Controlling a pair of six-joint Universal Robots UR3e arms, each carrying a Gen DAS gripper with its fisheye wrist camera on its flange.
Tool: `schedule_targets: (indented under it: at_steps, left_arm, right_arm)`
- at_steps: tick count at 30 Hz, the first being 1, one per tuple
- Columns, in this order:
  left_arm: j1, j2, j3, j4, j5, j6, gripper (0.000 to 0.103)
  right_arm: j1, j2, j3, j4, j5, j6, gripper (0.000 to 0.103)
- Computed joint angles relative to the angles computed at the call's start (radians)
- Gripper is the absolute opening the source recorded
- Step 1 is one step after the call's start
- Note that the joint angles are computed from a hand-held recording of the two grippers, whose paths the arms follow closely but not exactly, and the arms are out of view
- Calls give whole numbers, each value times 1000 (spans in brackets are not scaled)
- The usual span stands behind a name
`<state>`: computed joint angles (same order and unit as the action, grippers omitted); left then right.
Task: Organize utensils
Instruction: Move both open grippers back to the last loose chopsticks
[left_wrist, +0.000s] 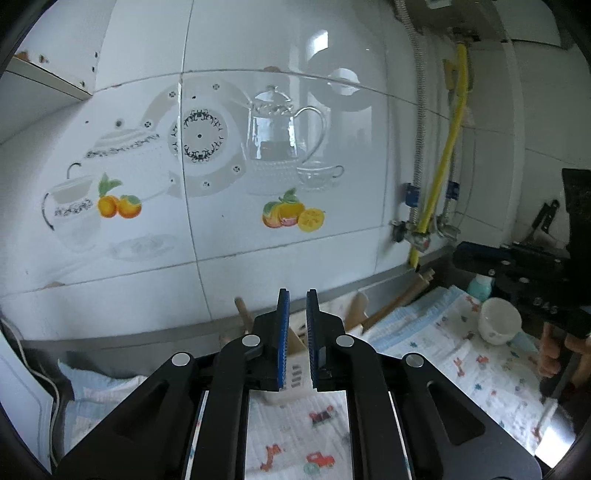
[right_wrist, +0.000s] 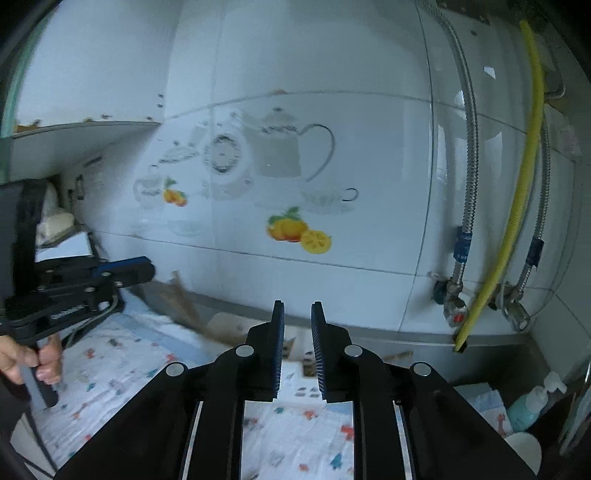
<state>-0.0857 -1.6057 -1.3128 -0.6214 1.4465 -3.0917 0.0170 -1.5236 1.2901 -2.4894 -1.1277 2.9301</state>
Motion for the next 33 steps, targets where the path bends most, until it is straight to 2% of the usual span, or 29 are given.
schedule_targets:
  at_steps: [8, 10, 19, 22, 26, 28, 30, 33]
  left_arm:
    - [4, 263, -335, 26, -35, -10, 10]
    - [3, 314, -410, 31, -36, -18, 14]
    - [77, 557, -762, 27, -125, -30, 15]
    - [135, 624, -848, 14, -156, -25, 15]
    - [284, 759, -943, -64, -294, 27, 15]
    - [341, 815, -973, -102, -338, 57, 15]
    - [438, 896, -997, -198, -431, 113, 15]
    - [527, 969, -1020, -293, -507, 181, 15]
  right_arm:
    - [-43, -349, 384, 10, 86, -41, 15]
    - [-54, -437, 480, 32, 107, -37, 15]
    - [38, -643, 804, 23, 36, 48, 15]
    - [126, -640, 896, -54, -49, 137, 15]
    - [238, -592, 977, -150, -144, 262, 15]
    - [326, -518, 988, -216, -236, 338, 14]
    - [381, -451, 994, -260, -279, 411, 14]
    - [473, -344, 968, -310, -393, 483, 13]
